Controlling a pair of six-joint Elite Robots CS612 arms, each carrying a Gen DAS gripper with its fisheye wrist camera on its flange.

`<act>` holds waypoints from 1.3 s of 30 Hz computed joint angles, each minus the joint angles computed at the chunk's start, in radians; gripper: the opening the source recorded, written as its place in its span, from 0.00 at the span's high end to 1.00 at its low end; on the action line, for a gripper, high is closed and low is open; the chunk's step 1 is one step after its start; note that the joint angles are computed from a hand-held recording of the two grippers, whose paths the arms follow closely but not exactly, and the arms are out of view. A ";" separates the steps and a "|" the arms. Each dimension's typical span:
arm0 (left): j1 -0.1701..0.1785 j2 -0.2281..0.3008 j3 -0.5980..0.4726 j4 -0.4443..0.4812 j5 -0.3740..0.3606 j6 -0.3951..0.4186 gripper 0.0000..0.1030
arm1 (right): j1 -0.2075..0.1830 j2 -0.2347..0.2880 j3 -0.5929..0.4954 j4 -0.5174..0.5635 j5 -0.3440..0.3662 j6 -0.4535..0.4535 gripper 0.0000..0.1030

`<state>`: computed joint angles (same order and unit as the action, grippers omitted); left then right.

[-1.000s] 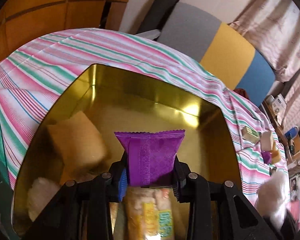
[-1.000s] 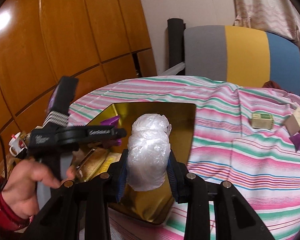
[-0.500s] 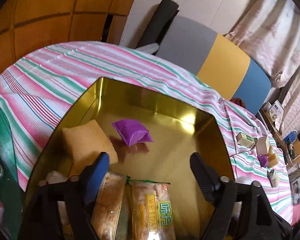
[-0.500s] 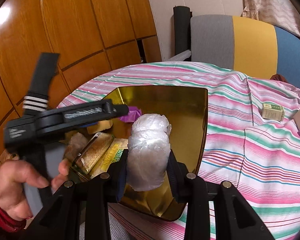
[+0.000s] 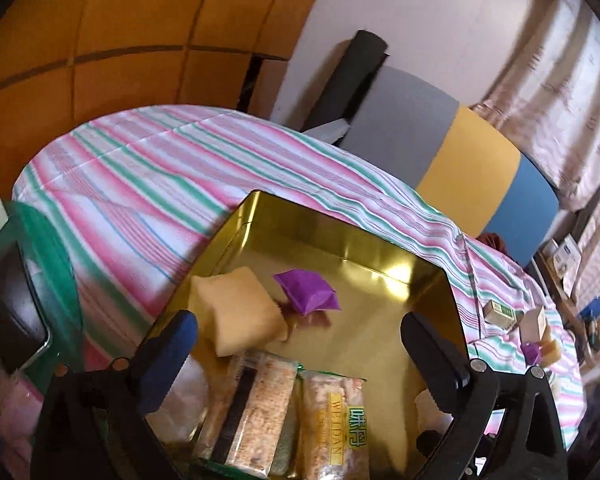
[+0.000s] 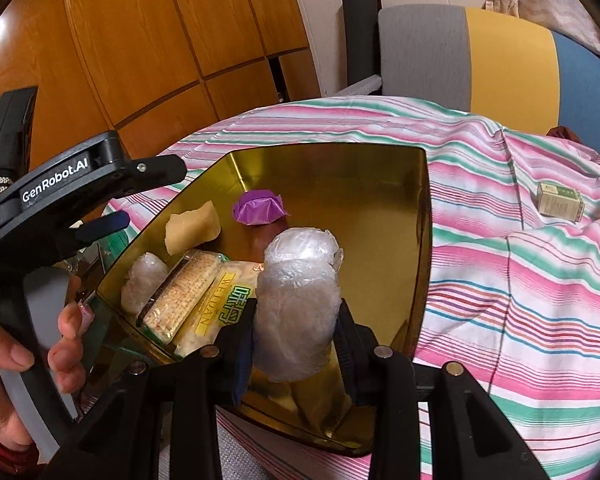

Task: Organize objects
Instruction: 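Lower the clear plastic bag into the gold tray and open the right gripper, then move the right gripper to the items and grasp the cream knit bundle while the left returns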

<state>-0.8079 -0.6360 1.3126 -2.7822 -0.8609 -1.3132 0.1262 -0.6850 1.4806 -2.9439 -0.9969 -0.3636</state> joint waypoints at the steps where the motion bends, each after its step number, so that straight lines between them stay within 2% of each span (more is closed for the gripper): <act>1: 0.000 -0.004 0.006 0.011 -0.003 -0.021 0.01 | 0.000 0.000 -0.002 0.009 0.003 0.001 0.65; 4: 0.000 -0.011 0.017 0.025 -0.010 -0.054 0.01 | 0.003 -0.002 -0.004 0.035 0.008 0.000 0.65; 10: -0.003 -0.016 0.026 0.046 -0.006 -0.088 0.01 | 0.003 -0.008 0.008 0.041 0.016 -0.004 0.55; 16: -0.004 -0.018 0.026 0.054 -0.009 -0.099 0.01 | 0.000 -0.010 0.013 0.024 0.027 0.005 0.55; 25: -0.004 -0.011 0.010 0.073 -0.033 -0.085 0.00 | -0.008 -0.012 0.017 -0.018 0.037 0.058 0.55; 32: -0.007 0.001 -0.021 0.096 -0.050 -0.043 0.00 | -0.020 -0.011 0.015 -0.063 0.035 0.105 0.55; 39: -0.011 0.019 -0.059 0.094 -0.081 0.005 0.00 | -0.043 -0.003 0.006 -0.095 0.022 0.188 0.55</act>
<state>-0.8185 -0.6167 1.2537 -2.6880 -0.9415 -1.3078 0.0835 -0.6882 1.4864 -3.0386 -0.9748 -0.1753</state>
